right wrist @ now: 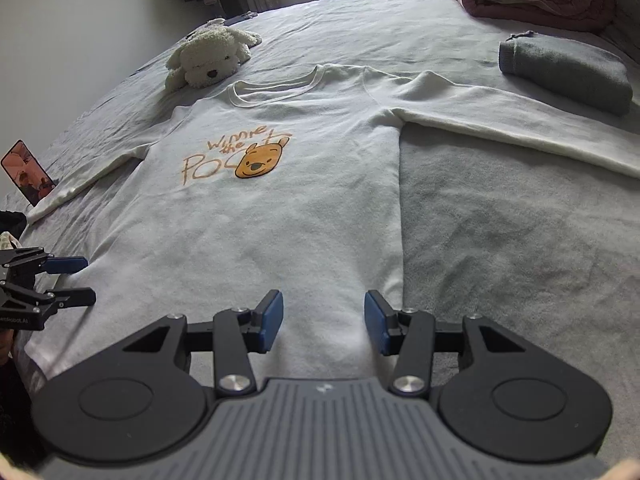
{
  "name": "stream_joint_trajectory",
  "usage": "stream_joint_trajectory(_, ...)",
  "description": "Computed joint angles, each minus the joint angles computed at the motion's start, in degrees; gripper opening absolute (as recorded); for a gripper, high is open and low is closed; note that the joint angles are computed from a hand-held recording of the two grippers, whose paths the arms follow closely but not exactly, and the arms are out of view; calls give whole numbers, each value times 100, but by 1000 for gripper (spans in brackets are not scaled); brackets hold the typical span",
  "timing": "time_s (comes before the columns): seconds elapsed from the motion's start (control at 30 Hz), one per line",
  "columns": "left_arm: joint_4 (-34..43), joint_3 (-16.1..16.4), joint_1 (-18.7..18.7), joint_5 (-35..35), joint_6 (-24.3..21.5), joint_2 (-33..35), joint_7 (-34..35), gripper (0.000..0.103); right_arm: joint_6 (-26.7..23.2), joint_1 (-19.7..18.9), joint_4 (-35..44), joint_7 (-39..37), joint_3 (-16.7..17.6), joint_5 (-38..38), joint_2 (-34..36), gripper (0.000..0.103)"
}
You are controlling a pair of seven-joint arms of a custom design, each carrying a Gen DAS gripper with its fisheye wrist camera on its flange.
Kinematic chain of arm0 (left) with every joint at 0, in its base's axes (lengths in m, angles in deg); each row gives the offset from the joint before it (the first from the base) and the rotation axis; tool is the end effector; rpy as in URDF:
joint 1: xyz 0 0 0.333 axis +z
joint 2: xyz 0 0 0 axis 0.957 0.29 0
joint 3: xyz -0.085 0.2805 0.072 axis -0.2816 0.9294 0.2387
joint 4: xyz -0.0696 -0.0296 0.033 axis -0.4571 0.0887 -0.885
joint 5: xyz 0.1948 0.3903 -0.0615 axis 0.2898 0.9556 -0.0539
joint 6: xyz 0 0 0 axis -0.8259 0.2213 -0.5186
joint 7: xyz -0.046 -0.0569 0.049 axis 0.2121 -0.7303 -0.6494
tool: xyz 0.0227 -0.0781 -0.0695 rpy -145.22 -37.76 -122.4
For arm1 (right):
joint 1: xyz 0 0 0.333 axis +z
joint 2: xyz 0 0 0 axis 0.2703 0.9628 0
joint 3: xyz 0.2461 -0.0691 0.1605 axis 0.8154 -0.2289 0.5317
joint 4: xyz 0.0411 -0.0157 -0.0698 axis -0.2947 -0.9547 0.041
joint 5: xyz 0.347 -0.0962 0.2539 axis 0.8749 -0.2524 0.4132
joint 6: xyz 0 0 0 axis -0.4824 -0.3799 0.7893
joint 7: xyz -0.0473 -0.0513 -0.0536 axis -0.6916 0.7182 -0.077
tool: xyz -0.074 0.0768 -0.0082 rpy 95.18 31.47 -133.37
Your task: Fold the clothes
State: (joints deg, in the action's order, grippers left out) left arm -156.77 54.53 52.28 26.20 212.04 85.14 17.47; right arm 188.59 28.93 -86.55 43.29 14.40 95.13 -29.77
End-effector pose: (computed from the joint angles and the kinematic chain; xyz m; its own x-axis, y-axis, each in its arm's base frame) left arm 0.5219 -0.3673 0.3555 -0.0488 -0.9960 0.0744 -0.7403 -0.0139 -0.6721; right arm 0.6974 0.2811 0.3512 0.5997 -0.7617 -0.2452 -0.6999 -0.3508 -0.6221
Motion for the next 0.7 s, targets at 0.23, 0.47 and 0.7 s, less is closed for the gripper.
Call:
stream_joint_trajectory(0.23,615,239,-65,452,368,332,-612,83,87,34,320,639,-134,33,153,57)
stream_joint_trajectory(0.47,1678,653,-243,763,347,1134,-1318,84,301,82,1069,1738,-230,-223,712,58)
stream_joint_trajectory(0.7,2342,851,-252,611,232,1820,-1948,90,731,13,2020,3014,-253,-225,1473,58)
